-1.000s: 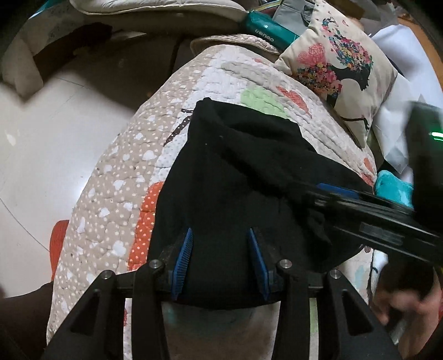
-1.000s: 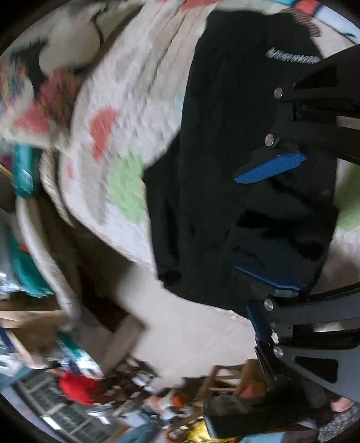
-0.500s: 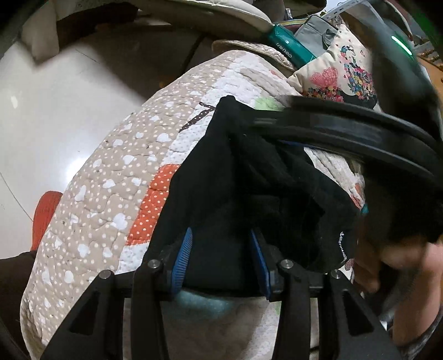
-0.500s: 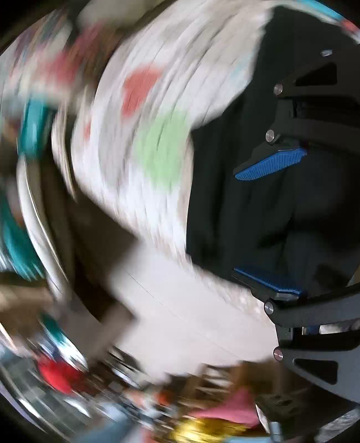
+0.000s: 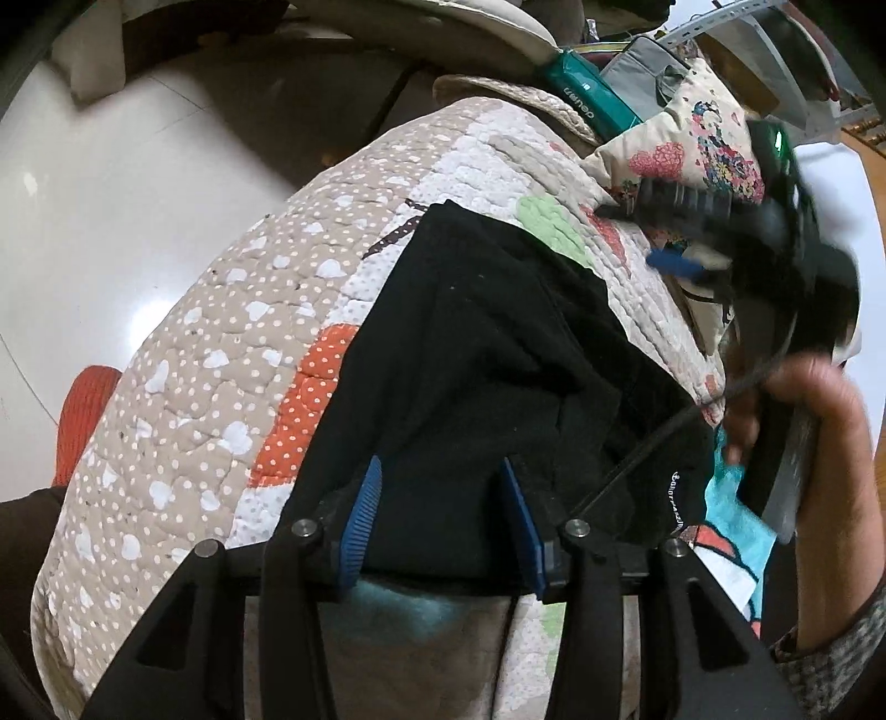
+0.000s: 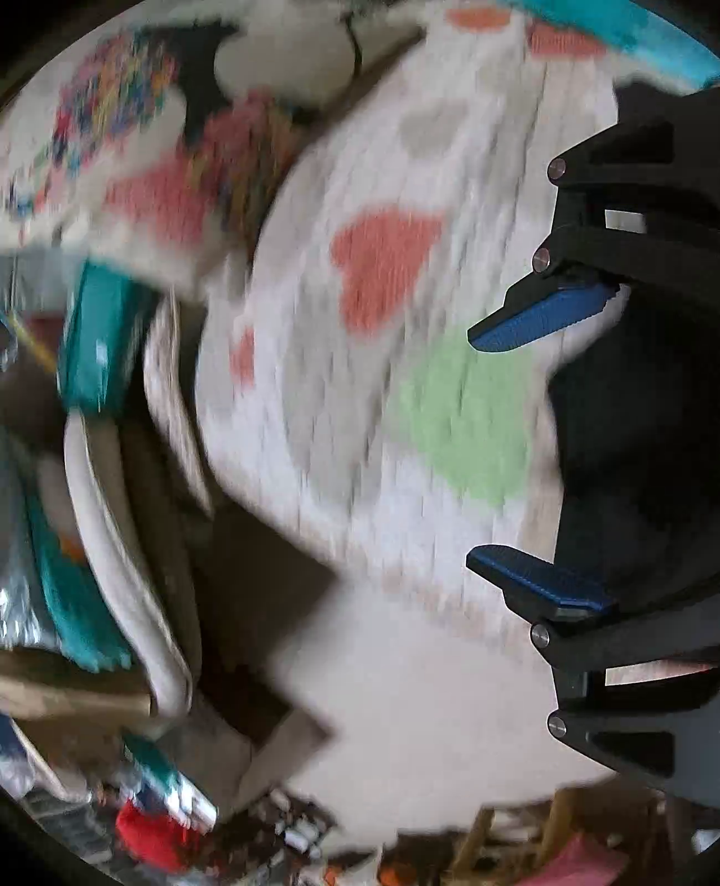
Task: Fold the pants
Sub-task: 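Press the folded pants flat with the left gripper while the right gripper smooths them, then grasp the folded black pants edge with the right gripper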
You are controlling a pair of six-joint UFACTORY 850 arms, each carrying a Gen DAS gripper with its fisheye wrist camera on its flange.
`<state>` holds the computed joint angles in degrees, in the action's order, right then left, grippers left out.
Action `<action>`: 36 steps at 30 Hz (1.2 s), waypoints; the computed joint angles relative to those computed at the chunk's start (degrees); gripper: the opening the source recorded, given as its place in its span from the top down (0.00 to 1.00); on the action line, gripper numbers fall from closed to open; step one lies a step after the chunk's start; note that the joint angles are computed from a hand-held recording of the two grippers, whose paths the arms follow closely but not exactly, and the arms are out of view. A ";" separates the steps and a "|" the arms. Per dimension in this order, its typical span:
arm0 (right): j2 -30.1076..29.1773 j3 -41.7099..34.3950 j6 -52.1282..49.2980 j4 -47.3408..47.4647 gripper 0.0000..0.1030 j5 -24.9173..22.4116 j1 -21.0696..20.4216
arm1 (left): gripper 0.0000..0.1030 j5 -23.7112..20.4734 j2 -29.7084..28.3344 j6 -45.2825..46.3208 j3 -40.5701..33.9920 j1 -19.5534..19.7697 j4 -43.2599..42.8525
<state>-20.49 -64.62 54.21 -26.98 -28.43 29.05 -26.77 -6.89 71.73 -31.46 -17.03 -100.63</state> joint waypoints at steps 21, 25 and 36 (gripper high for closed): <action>-3.26 2.13 1.98 -9.73 0.02 -10.73 -0.07 | 0.47 3.65 0.73 -1.72 -1.03 -2.59 3.73; -0.96 2.20 17.24 -16.46 0.12 -17.27 -0.99 | 0.47 4.88 0.95 -2.40 -1.90 -3.53 5.97; 40.09 35.24 41.35 -17.32 0.11 -4.73 5.62 | 0.47 1.73 1.75 4.56 -5.10 -5.85 9.62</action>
<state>19.59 -29.38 95.55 -44.29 -33.16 34.67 -25.03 -5.13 76.28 -36.56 -22.88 -91.01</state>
